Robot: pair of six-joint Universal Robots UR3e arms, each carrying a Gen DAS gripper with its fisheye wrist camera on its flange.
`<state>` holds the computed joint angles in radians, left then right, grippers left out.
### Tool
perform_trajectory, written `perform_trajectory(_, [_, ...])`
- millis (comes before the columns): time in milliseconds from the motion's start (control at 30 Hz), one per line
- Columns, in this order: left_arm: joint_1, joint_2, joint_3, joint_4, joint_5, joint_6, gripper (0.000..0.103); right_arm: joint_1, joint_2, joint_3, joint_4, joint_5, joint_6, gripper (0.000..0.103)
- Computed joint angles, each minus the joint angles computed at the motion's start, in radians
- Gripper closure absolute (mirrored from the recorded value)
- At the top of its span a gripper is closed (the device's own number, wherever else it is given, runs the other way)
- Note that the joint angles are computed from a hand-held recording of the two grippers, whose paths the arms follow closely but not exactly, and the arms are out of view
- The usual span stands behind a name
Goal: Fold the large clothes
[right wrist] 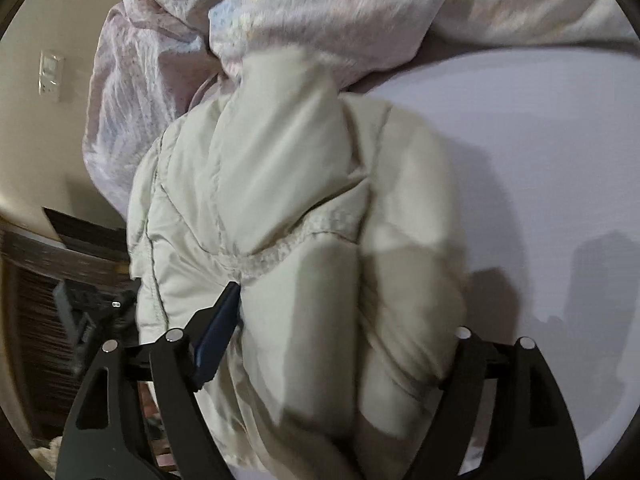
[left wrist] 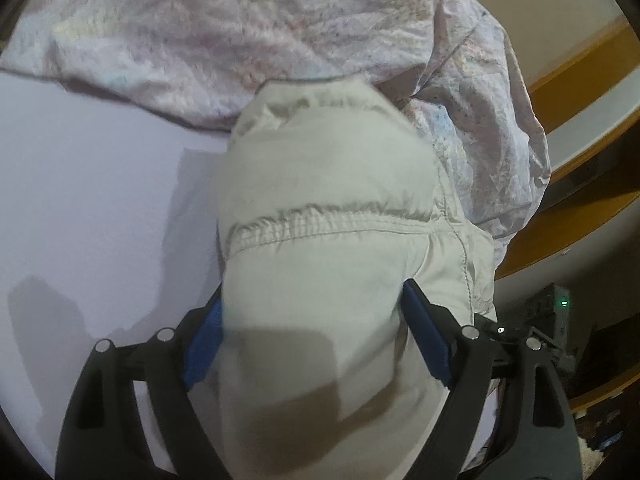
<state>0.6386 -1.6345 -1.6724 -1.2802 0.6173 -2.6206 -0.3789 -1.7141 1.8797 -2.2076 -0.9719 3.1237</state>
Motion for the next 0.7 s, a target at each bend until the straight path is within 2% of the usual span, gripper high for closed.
perform_trajectory(100, [0.037, 0.073, -0.016, 0.009, -0.015, 0.036, 0.017, -0.007, -0.096, 0.042, -0.043, -0.091, 0.033, 0.022])
perform_trajectory(133, [0.043, 0.091, -0.014, 0.015, -0.019, 0.041, 0.015, 0.011, -0.127, 0.054, -0.092, -0.151, 0.056, 0.022])
perform_trajectory(233, [0.010, 0.106, 0.025, 0.049, 0.004, 0.015, 0.011, 0.082, -0.150, 0.079, -0.236, -0.216, 0.083, 0.024])
perform_trajectory(300, [-0.029, 0.103, 0.044, 0.073, 0.028, -0.001, 0.011, 0.181, -0.088, 0.033, -0.309, -0.288, 0.087, 0.040])
perform_trajectory(367, [-0.068, 0.101, 0.043, 0.109, 0.047, -0.014, 0.011, 0.317, 0.003, -0.031, -0.383, -0.419, 0.068, 0.048])
perform_trajectory(500, [-0.160, 0.077, 0.034, 0.258, 0.103, -0.078, 0.011, 0.448, 0.151, -0.135, -0.484, -0.546, 0.036, 0.050])
perform_trajectory(567, [-0.197, 0.058, 0.033, 0.337, 0.140, -0.107, 0.009, 0.486, 0.219, -0.202, -0.482, -0.597, 0.031, 0.050])
perform_trajectory(700, [-0.273, 0.018, 0.008, 0.510, 0.248, -0.135, 0.006, 0.485, 0.267, -0.209, -0.468, -0.636, 0.022, 0.050])
